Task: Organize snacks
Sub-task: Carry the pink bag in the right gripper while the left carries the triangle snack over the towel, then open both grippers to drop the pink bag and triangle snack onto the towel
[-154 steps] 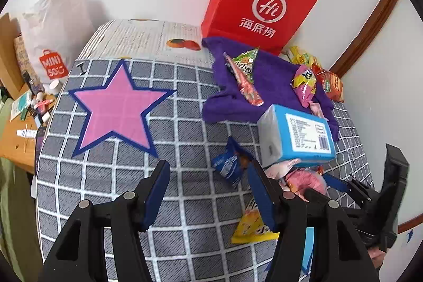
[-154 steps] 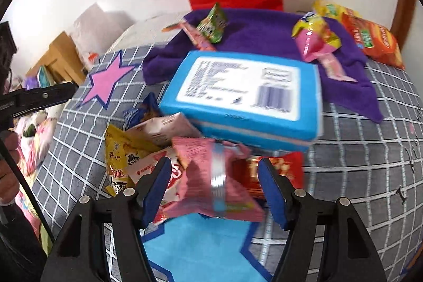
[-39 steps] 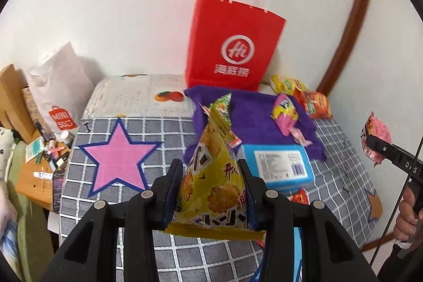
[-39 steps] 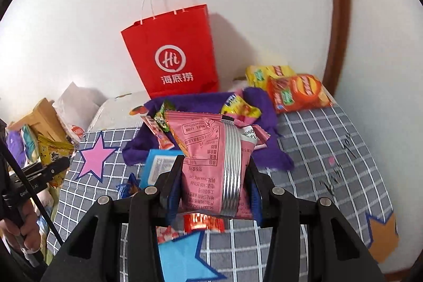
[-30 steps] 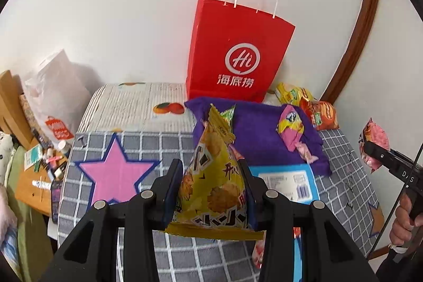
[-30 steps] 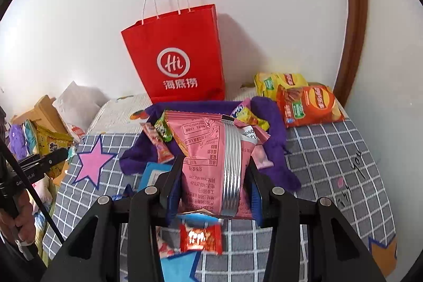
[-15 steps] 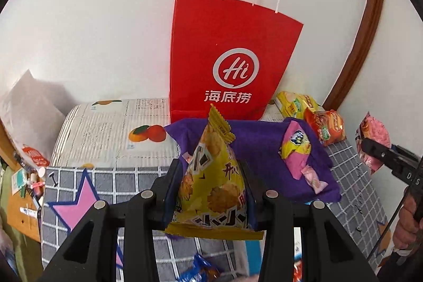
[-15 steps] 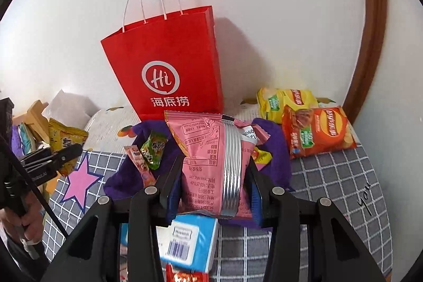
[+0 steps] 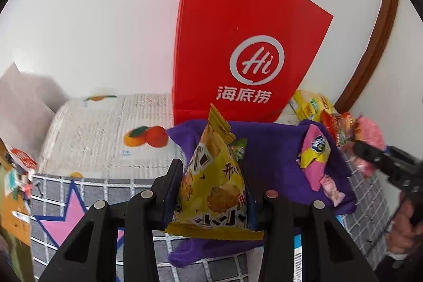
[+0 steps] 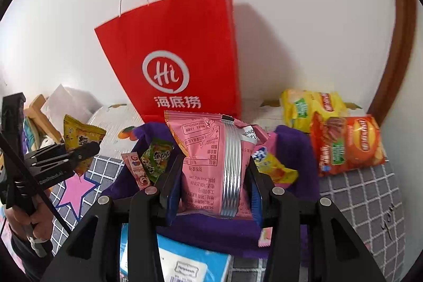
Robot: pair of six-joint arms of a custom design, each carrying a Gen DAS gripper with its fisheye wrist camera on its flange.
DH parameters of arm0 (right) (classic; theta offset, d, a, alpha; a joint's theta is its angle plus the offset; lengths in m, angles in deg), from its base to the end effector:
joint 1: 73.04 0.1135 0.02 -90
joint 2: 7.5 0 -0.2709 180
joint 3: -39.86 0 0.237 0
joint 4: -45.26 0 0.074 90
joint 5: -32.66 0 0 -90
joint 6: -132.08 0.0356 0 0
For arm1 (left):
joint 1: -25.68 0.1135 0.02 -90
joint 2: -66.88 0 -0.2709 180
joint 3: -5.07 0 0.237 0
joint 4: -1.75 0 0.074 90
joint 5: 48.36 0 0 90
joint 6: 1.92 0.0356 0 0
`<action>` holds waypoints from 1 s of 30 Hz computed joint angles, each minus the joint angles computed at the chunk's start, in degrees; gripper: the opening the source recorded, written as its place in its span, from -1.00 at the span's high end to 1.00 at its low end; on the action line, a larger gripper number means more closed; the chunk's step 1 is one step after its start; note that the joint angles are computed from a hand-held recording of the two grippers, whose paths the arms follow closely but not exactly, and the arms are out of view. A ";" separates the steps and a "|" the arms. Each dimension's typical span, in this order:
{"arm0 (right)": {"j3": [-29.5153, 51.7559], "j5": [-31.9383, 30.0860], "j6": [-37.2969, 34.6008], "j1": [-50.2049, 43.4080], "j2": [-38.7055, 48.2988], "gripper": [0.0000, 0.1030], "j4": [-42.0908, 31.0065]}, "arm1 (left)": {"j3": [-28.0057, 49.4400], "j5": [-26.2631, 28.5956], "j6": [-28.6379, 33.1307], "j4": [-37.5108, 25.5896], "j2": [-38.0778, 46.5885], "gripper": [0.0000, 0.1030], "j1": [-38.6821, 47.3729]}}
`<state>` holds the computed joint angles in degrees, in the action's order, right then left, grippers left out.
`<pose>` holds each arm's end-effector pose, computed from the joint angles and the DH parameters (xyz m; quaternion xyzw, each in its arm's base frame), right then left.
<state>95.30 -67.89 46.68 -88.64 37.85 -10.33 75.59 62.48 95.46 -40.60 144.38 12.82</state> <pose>0.1360 -0.0312 0.2700 0.1273 0.9134 0.0486 0.3835 0.2570 -0.0717 0.2678 0.2239 0.8968 -0.1857 0.3333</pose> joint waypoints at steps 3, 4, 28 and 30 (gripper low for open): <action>-1.60 -0.64 -0.37 0.63 2.90 0.16 3.29 | -0.34 1.13 0.02 0.70 0.95 0.24 -0.06; -1.70 -0.39 -0.68 1.04 4.09 0.16 3.68 | -0.36 1.27 -0.03 0.73 1.45 0.24 -0.36; -4.98 -1.48 -6.13 2.87 18.81 0.15 7.07 | -2.96 0.07 -0.44 1.18 7.65 0.24 -10.00; -4.92 -1.21 -6.06 2.91 19.59 0.15 7.20 | -2.77 0.28 -0.32 1.00 8.31 0.24 -9.99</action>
<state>90.38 -69.10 40.62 -85.72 57.44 -3.12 72.82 62.76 95.15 -39.60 152.68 2.84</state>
